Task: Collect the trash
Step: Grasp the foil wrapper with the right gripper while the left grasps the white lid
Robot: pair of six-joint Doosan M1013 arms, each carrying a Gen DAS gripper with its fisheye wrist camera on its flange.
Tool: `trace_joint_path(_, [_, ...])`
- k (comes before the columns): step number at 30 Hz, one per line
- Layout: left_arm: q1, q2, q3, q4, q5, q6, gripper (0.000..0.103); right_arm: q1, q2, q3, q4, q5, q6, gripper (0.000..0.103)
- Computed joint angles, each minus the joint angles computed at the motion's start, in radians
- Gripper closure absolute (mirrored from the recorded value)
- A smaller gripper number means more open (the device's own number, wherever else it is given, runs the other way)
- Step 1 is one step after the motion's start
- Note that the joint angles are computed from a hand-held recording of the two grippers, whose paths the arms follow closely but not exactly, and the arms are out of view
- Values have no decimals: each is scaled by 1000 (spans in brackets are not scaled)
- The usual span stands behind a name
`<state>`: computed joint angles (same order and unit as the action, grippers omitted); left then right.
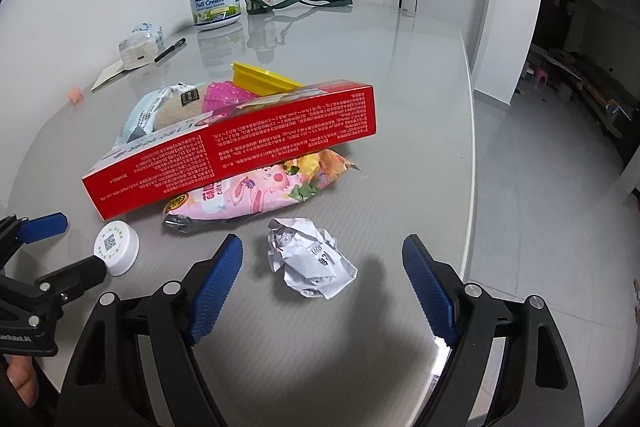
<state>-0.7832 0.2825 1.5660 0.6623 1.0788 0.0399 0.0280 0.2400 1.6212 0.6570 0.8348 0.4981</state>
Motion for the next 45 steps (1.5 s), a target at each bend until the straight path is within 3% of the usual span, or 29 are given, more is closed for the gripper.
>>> trace_joint_path(7, [0,3,-1,-2,-3,-4,8,2,5,-4,-12,8,0,43])
trace_joint_path(11, [0,3,-1,3,-6,-9,8,5,5,-1,-23,11,-9,62])
trace_joint_path(14, [1,4,-1,1,-4,-7,8,3,1,1,-9,17,-23,70])
trace_joint_path(27, [6,12,-10,15,-8,-25,8,-56,-78,51,76,35,14,71])
trace_joint_path(35, [-4,45,-51,16,44,83,9,-102,-134,106,128,61,4,71])
trace_joint_path(39, [-5,45,-49,18,35,105,21,-113,-149,128,128,64,27,71])
trace_joint_path(45, [-10,29,-30,37,-4,128,61,-134,-164,161,128,71,92,71])
